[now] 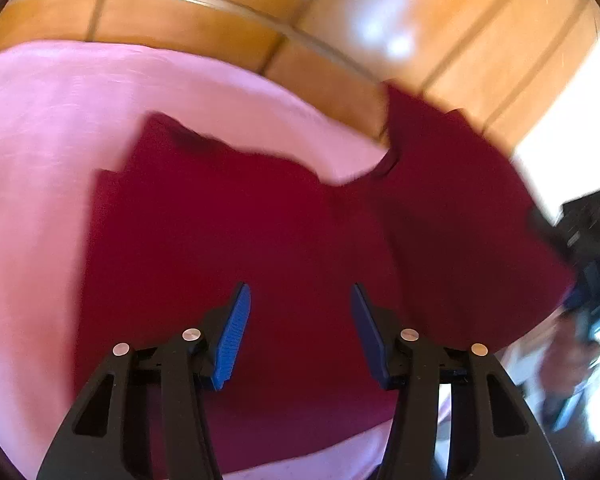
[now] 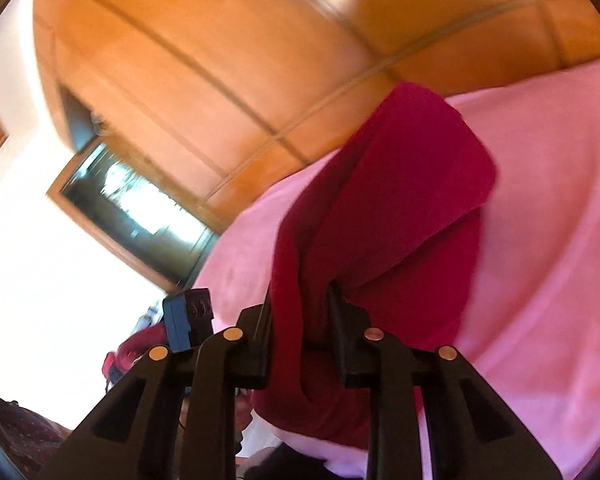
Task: Fold small clothes
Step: 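Grasp the dark red sweater with the right gripper and lift it off the bed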
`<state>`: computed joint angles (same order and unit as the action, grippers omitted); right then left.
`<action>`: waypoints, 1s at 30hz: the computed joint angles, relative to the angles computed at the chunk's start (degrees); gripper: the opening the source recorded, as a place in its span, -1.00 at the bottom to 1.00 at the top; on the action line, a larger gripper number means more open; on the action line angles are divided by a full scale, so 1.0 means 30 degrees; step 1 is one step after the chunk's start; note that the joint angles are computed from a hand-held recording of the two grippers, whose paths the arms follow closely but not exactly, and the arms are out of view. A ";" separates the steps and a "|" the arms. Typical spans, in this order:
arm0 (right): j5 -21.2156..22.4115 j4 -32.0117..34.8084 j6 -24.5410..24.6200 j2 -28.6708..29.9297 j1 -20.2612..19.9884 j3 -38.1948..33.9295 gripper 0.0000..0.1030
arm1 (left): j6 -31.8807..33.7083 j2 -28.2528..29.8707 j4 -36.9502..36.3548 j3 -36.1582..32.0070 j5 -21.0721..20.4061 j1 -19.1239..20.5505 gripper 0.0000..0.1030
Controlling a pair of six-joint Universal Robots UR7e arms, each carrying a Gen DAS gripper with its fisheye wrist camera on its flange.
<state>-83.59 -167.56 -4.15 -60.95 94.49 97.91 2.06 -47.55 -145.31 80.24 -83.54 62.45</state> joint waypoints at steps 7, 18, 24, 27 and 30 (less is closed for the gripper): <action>-0.0531 0.3423 -0.1032 0.4314 0.0971 -0.4119 -0.93 | -0.0900 -0.1199 -0.0203 -0.0299 -0.0282 0.1073 -0.01; -0.0691 0.2916 -0.2924 0.2856 0.1336 -0.1931 0.14 | -0.1952 -0.0032 0.2188 -0.2343 -0.3730 0.1642 0.14; -0.3057 0.0453 -0.1843 0.0745 0.1186 0.1010 0.47 | -0.2883 0.2006 0.5131 -0.5033 -0.4514 0.1640 0.57; -0.3943 -0.0249 -0.1288 0.0014 0.0709 0.2211 0.47 | -0.3157 0.2695 0.6119 -0.6042 -0.3934 0.1402 0.58; -0.4434 -0.0687 -0.1161 -0.0388 0.0391 0.3083 0.47 | -0.3248 0.3180 0.6665 -0.6782 -0.3380 0.1161 0.58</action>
